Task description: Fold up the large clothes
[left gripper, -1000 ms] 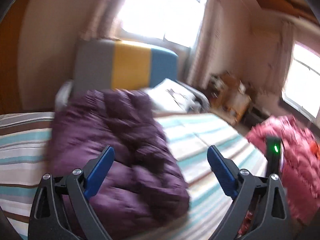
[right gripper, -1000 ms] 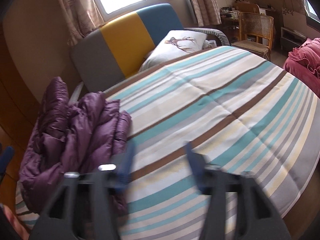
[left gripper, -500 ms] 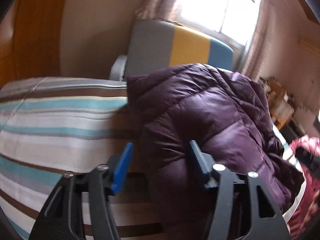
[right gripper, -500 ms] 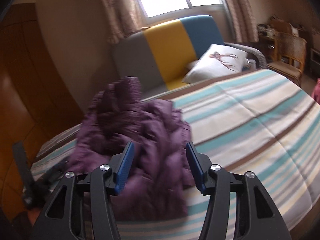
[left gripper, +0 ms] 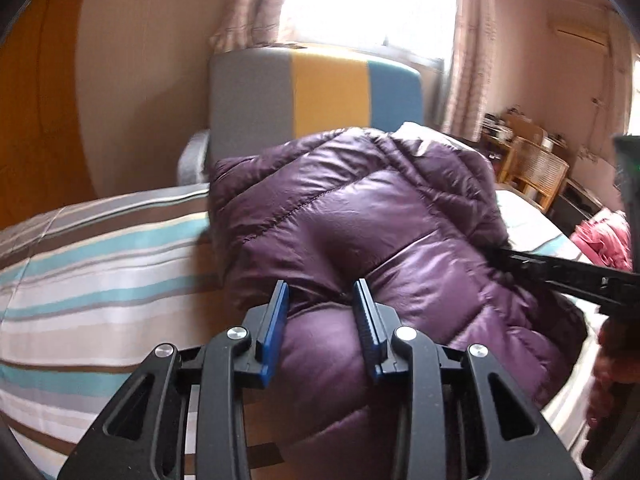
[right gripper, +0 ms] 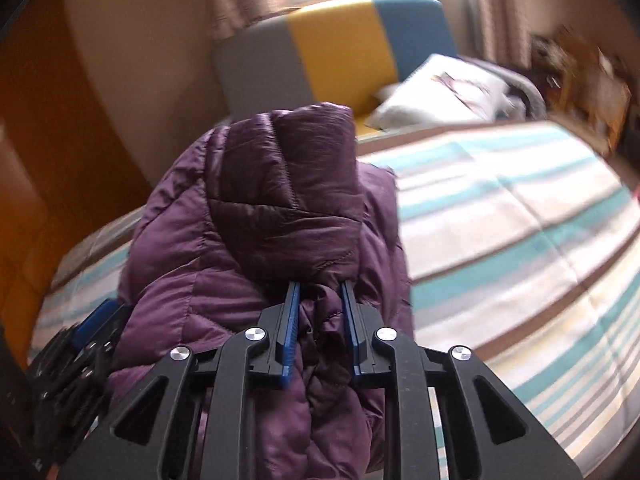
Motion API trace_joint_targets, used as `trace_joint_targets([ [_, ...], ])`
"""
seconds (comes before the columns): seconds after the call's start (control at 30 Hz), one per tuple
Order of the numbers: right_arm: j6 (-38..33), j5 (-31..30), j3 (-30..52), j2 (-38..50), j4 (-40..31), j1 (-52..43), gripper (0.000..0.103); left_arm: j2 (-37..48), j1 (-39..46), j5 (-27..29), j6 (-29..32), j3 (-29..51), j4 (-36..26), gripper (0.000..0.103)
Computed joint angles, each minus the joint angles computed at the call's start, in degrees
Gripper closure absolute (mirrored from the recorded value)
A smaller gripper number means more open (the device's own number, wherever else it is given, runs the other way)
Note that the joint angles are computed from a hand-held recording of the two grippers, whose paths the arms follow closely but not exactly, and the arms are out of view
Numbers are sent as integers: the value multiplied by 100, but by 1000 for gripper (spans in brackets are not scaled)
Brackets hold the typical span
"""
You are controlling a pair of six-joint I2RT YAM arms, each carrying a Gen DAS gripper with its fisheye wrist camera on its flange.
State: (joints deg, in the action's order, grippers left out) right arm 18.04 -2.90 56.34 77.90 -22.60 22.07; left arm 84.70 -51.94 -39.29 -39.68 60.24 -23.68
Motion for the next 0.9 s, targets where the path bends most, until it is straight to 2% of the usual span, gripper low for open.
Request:
trace_joint_targets([
  [0.13,66,-102,-414,179,486,-275,83,412,-21,74,270,298,-4,70],
  [0.27,-58,-101,-727,286,1021,-305,83,738,-134,-173,391,402,-43,70],
  [0.33,-194,-281,-775,133,971,-394,81,636,-108,-108,308,298,-20,70],
  [0.37,-205,-373,-741,67,876,-465,75,560,-93,-56,269,258,-49,70],
  [0.47,32,-581,-776,-542,781,-658,75,426,-66,13,161,268,-201,70],
  [0.57,9,-384,-404,-712,611,-420,75,480,9,85,95,384,-257,70],
  [0.7,-250,-96,491,-53,466,24,75,559,-20,8,41,461,-343,70],
  [0.8,-526,204,1103,881,428,125,75,578,9,61,31,484,-346,70],
  [0.9,-767,272,1155,1440,510,17,75,602,14,78,71,480,-292,68],
])
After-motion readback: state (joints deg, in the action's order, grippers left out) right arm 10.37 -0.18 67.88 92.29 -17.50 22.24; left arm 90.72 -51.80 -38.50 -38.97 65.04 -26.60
